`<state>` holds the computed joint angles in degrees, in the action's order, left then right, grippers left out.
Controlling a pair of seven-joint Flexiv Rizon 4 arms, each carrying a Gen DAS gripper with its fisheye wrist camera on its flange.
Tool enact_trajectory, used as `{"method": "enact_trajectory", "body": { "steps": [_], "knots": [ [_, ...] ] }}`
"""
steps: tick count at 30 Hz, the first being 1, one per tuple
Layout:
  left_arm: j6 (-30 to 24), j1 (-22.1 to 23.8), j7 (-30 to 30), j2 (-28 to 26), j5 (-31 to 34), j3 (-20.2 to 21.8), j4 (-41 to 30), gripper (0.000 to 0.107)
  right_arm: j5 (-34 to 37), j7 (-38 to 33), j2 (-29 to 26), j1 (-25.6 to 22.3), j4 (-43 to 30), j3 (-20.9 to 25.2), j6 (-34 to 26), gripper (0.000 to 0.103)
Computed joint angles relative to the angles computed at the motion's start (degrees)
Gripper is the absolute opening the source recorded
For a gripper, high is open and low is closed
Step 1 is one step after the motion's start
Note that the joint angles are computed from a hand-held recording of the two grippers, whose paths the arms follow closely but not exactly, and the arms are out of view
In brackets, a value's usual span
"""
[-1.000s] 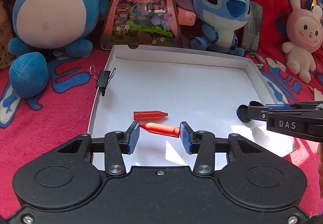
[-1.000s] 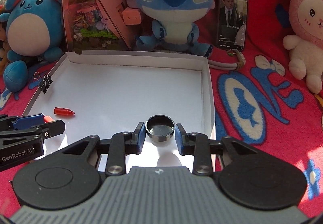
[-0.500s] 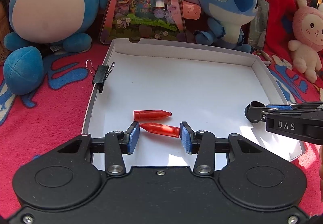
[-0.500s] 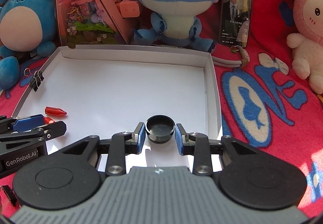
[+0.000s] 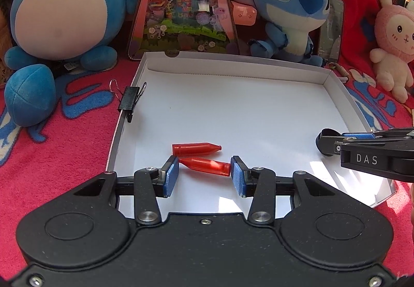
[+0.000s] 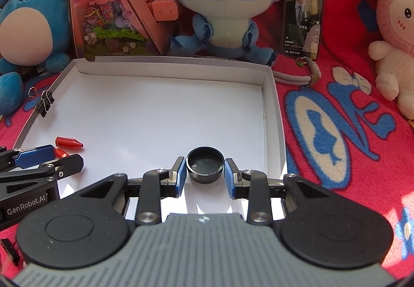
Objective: Organize rigid objects
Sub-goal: 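Lower the red crayon with the left gripper while the right gripper lowers the lid, open both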
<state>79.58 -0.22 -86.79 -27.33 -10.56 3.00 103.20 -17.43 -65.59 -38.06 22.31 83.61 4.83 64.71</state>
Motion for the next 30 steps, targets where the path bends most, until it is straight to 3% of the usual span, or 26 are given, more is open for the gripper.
{"method": "enact_trajectory", "body": {
  "steps": [9,11,23,24,26,30],
  "knots": [
    [0.1,0.0,-0.1,0.0,0.2,0.1,0.0,0.042,-0.2,0.1,0.0,0.1,0.2,-0.1,0.5,0.044],
    [0.1,0.0,-0.1,0.0,0.3,0.1,0.0,0.042,-0.3,0.2,0.0,0.3,0.4,-0.3,0.8,0.053],
    [0.5,-0.3,-0.5,-0.3,0.7,0.4,-0.3,0.042,-1.7,1.6,-0.3,0.9,0.5,-1.3,1.2,0.056],
    [0.6,-0.4,-0.6,-0.3,0.7,0.5,-0.3,0.042,-1.7,1.8,-0.4,0.9,0.5,-1.3,1.1,0.056],
    [1.0,-0.4,-0.7,-0.4,0.7,0.4,-0.3,0.042,-1.1,1.3,-0.6,0.4,0.1,-0.5,0.4,0.038],
    [1.6,-0.4,-1.0,-0.9,0.6,0.5,-0.6,0.042,-1.7,1.5,-0.5,0.8,0.7,-1.2,1.5,0.037]
  ]
}}
